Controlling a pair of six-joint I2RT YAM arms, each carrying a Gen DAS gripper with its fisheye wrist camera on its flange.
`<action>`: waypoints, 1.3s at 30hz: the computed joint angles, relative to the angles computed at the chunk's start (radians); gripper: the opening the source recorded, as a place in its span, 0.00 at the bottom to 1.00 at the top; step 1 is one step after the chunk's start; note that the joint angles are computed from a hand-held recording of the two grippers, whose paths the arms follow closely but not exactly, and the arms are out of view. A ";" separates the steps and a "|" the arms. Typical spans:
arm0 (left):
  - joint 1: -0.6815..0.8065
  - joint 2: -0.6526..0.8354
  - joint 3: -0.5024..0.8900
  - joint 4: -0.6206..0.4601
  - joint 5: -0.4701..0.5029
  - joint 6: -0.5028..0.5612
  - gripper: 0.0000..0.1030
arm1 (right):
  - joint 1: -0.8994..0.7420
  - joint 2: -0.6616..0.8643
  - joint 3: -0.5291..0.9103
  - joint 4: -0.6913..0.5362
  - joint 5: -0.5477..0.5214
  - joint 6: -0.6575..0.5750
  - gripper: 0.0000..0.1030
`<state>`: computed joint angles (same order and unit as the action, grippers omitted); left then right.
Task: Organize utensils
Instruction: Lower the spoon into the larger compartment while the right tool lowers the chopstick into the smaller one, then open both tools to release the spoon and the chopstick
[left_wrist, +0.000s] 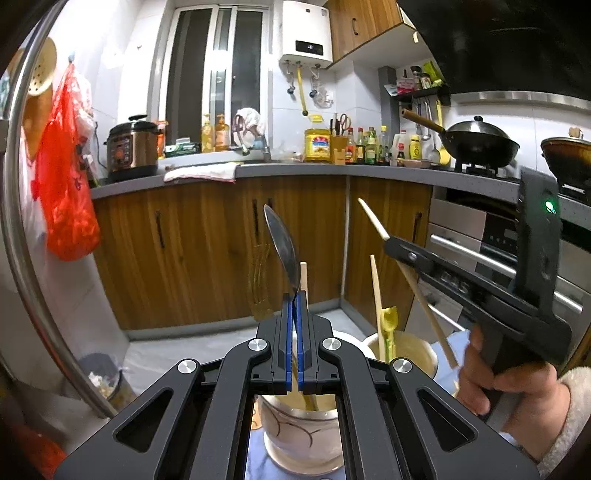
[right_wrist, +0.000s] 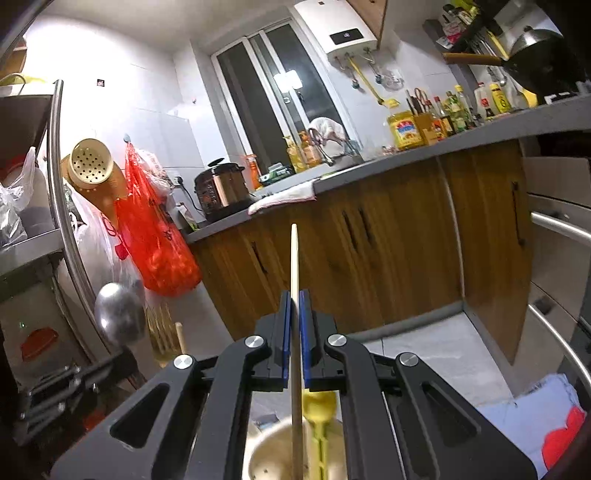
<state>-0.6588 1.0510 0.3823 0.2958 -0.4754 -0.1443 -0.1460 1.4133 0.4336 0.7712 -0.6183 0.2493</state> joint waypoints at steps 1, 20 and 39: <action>0.004 0.002 0.000 0.000 0.005 0.001 0.02 | 0.011 0.005 0.008 -0.003 0.008 -0.002 0.05; 0.046 0.040 0.002 0.034 0.079 0.024 0.02 | 0.056 0.099 0.030 0.060 0.063 -0.022 0.05; 0.050 0.032 0.004 0.017 0.083 0.025 0.02 | 0.023 0.075 -0.022 0.112 0.050 -0.055 0.01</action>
